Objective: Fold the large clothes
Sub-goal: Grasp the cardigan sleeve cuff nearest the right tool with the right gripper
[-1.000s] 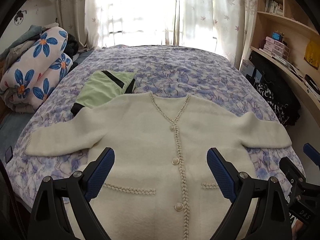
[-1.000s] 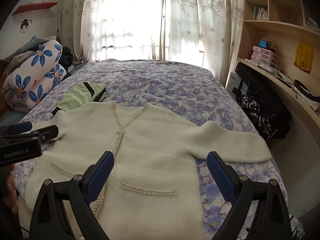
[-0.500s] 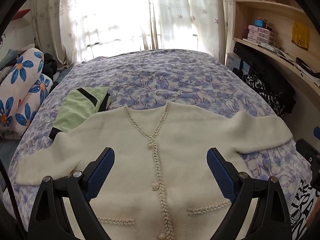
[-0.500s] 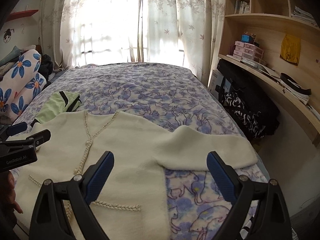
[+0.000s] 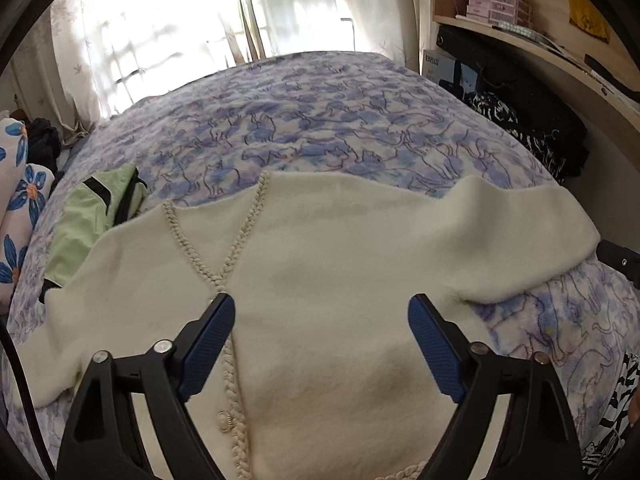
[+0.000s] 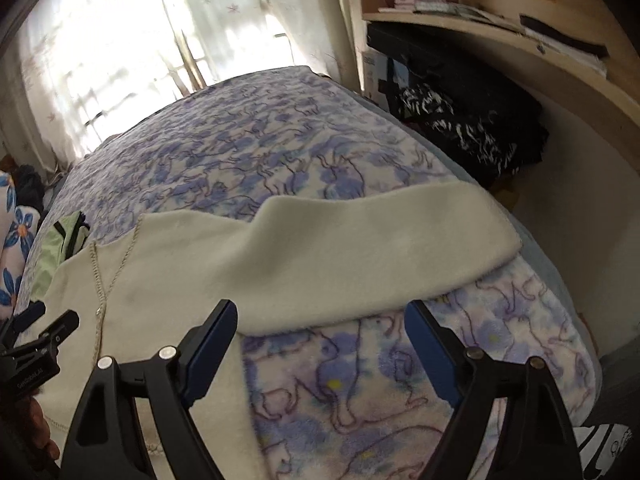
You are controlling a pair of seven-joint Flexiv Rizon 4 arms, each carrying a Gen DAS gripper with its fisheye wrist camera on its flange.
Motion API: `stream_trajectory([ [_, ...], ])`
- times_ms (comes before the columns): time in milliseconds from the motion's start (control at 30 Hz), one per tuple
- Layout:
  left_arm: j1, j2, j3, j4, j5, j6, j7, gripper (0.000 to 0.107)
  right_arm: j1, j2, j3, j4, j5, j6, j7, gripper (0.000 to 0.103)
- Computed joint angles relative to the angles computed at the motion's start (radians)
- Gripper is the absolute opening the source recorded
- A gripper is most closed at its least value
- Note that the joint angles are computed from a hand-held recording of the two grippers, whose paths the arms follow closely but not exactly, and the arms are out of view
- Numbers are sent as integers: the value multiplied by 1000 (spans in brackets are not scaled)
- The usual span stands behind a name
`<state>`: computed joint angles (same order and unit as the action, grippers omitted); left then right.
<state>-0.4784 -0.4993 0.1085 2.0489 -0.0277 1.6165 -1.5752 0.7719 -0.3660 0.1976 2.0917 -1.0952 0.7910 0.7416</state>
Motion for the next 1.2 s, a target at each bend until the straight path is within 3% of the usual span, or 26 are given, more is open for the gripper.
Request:
stream_trajectory([
  [33,43,-13,-56,-10,-17,-27,17,69,-20,4,-6,26,-2,39,28,84],
  [100,69,-47,-97,-42,-37,-60,26,67,-59,9,-21,75,-11,111,88,82],
  [267,59,-102,-102,-85,-34,-47,23,67,-148,15,-76,184,-110,280,292,78],
  [400,24,-128,-69,-110,-31,-35,20,67,-220,-2,-111,224,-251,387,490,77],
  [467,20,-135,-64,-117,-31,-41,23,67,-265,-21,-134,229,-392,451,642,77],
  [600,15,-146,-56,-130,-33,-76,23,67,-326,-71,-116,210,-464,466,737,77],
  [667,11,-151,-47,-138,-32,-90,14,67,-335,-77,-99,207,-472,425,769,73],
  [700,14,-152,-47,-141,-33,-101,11,67,-338,-76,-94,208,-465,404,765,69],
  [767,13,-152,-38,-146,-30,-114,-2,67,-336,-76,-87,202,-450,370,735,37],
  [800,12,-153,-30,-147,-28,-118,-11,67,-339,-75,-87,201,-449,363,722,30],
  [833,16,-151,-27,-146,-27,-124,-19,66,-335,-67,-82,203,-431,341,699,14],
  [900,40,-143,-40,-133,-26,-125,-22,60,-298,-28,-70,204,-415,243,678,9],
  [967,76,-131,-63,-114,-27,-122,-11,50,-221,14,-40,167,-350,65,540,8],
  [1033,112,-116,-85,-87,-32,-106,-1,44,-162,17,-26,96,-342,-41,402,8],
  [1200,184,-66,-113,-3,-46,-36,21,44,-66,-76,-41,-144,-512,-22,134,8],
])
